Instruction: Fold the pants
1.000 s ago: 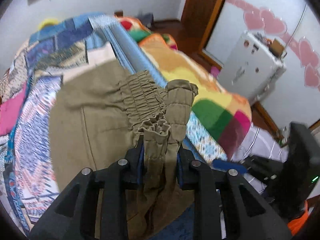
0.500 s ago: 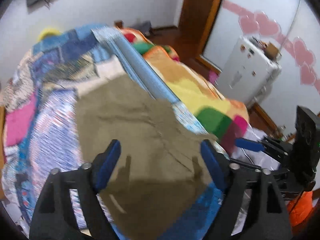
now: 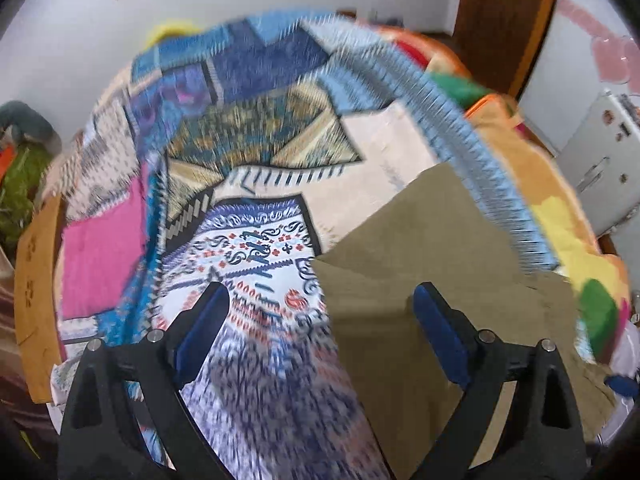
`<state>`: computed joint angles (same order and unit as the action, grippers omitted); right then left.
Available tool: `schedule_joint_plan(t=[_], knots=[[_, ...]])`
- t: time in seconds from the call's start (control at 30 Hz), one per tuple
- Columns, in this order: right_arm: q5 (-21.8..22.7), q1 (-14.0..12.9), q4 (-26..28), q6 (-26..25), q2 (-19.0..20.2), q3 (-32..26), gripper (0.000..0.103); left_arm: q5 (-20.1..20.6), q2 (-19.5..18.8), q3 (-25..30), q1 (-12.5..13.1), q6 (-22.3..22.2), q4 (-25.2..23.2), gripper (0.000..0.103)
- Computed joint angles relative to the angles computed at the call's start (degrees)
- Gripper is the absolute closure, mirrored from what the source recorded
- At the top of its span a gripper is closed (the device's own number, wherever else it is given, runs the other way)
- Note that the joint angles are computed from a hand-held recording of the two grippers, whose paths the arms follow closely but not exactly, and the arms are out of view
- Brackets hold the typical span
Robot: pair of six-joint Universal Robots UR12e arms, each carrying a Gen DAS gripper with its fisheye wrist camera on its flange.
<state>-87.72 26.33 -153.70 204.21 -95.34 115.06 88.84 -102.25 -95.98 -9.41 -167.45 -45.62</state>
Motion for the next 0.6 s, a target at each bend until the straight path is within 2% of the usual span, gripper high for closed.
schedule_joint_plan(t=[0.1, 0.13, 0.17, 0.23, 0.33, 0.5, 0.6], knots=[[0.41, 0.02, 1.12, 0.15, 0.81, -0.29, 0.041, 2.07, -2.73, 1.15, -0.29, -0.39, -2.22, 0.008], [0.77, -0.11, 0.90, 0.59, 0.97, -0.21, 0.041, 1.79, -2.98, 0.68, -0.18, -0.41, -1.37, 0.002], [1.01, -0.18, 0.49, 1.15, 0.95, -0.06, 0.041, 2.45, -2.83, -0.53, -0.27, -0.25, 1.89, 0.000], [1.68, -0.56, -0.04, 1.80, 0.98, 0.09, 0.040, 2.72, -2.58, -1.56, -0.26, 0.90, 4.18, 0.000], [0.92, -0.76, 0.81, 2.26, 1.21, -0.39, 0.040, 3.79, -1.87, -2.59, -0.15, 1.68, 5.43, 0.000], [-0.93, -0.29, 1.71, 0.82, 1.06, -1.01, 0.040, 8.76, 0.66, -6.03, -0.07, 4.94, 9.39, 0.000], [-2.36, 0.28, 0.81, 0.84, 0.76, -0.87, 0.040, 11.45, 3.15, -8.97, 0.48, 5.31, 11.12, 0.000]])
